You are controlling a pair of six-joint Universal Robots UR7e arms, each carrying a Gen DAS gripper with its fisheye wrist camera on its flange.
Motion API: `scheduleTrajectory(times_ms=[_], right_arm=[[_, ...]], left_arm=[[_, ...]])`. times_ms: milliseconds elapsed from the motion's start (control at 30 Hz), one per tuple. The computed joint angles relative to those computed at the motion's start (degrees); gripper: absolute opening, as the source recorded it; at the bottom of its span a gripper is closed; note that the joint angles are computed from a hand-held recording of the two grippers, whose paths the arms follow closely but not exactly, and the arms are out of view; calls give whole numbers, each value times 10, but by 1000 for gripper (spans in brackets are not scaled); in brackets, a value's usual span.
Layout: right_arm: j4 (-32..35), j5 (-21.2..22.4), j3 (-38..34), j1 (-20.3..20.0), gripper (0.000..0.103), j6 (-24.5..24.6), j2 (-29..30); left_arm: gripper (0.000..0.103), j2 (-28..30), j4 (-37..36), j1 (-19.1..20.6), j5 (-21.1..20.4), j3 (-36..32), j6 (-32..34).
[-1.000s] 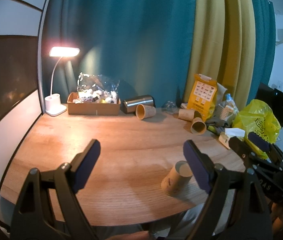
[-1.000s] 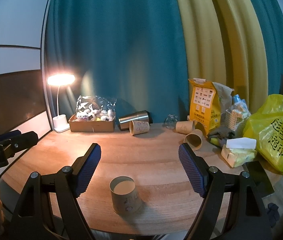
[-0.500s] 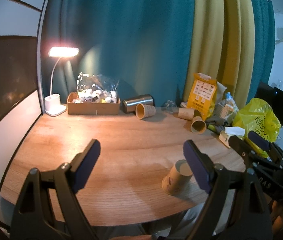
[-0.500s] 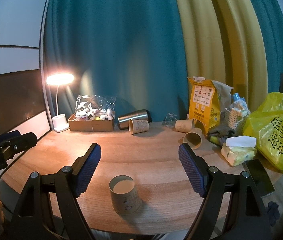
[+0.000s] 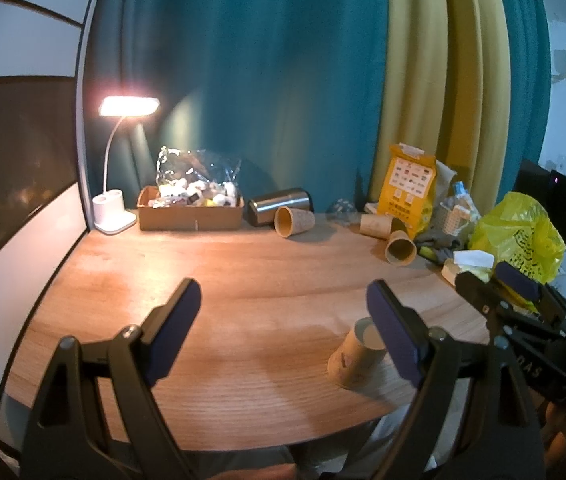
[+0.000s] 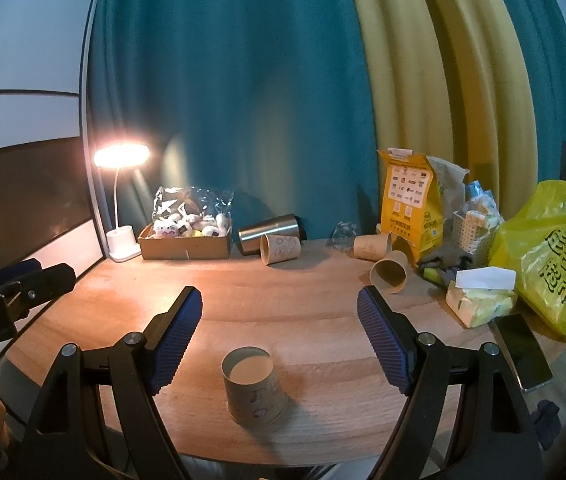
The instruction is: Flip cup upside down
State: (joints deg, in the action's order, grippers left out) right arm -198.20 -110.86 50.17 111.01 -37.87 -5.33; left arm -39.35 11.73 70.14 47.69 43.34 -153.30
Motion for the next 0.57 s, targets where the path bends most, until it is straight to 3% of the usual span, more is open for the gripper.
scheduleTrajectory(times_ms=[567], right_arm=[[7, -7, -2, 0, 83, 4, 5]], left_arm=[[86, 7, 1, 5, -2, -10, 16]])
